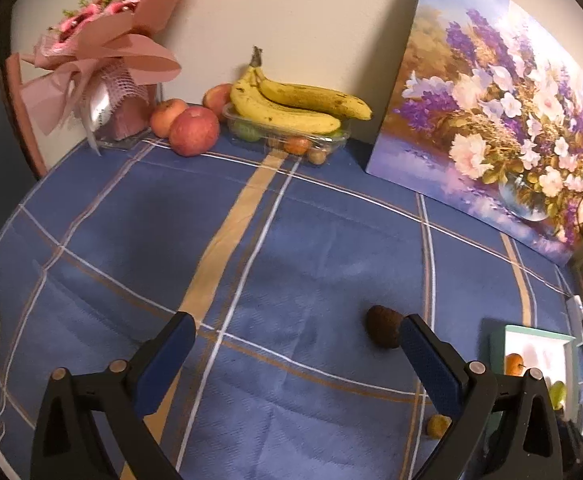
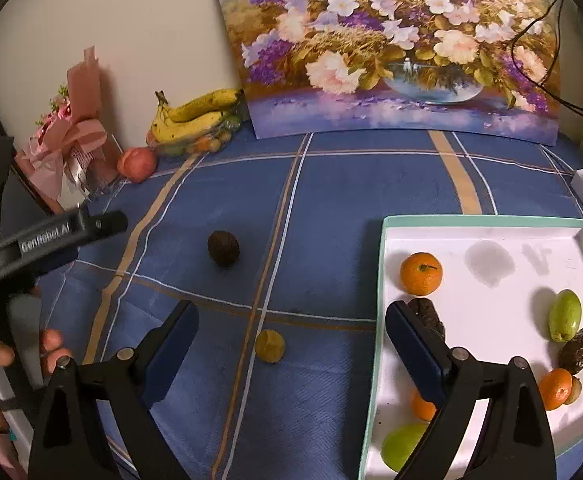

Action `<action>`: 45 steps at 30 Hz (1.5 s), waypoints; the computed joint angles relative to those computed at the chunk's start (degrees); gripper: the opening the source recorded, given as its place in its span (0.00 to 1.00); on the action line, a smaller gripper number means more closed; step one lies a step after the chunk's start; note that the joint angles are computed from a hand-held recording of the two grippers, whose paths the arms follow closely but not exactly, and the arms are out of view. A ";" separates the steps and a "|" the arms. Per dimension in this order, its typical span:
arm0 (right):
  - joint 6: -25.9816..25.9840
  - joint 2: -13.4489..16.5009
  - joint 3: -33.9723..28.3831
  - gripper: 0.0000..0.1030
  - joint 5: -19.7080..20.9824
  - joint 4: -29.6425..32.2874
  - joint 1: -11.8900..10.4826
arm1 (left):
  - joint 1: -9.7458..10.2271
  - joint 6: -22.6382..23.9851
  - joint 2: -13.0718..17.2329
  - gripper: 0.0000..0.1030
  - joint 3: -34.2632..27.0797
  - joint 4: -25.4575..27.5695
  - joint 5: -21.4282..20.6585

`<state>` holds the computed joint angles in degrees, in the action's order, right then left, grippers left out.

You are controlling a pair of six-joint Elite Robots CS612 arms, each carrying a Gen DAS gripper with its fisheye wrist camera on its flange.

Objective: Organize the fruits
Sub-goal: 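Move both open tools over the cloth toward the brown date and yellow fruit, then grasp the brown date with the left tool while the right tool grasps the small yellow fruit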

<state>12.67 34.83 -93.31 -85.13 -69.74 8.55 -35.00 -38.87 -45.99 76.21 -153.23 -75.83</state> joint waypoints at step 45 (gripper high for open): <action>-5.32 -0.96 6.19 0.24 1.78 7.69 1.37 | 0.29 8.07 10.05 0.40 -13.09 6.82 -15.44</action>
<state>7.35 33.87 -87.12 -83.35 -62.05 9.91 -34.71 -30.80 -35.94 63.12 -146.40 -91.27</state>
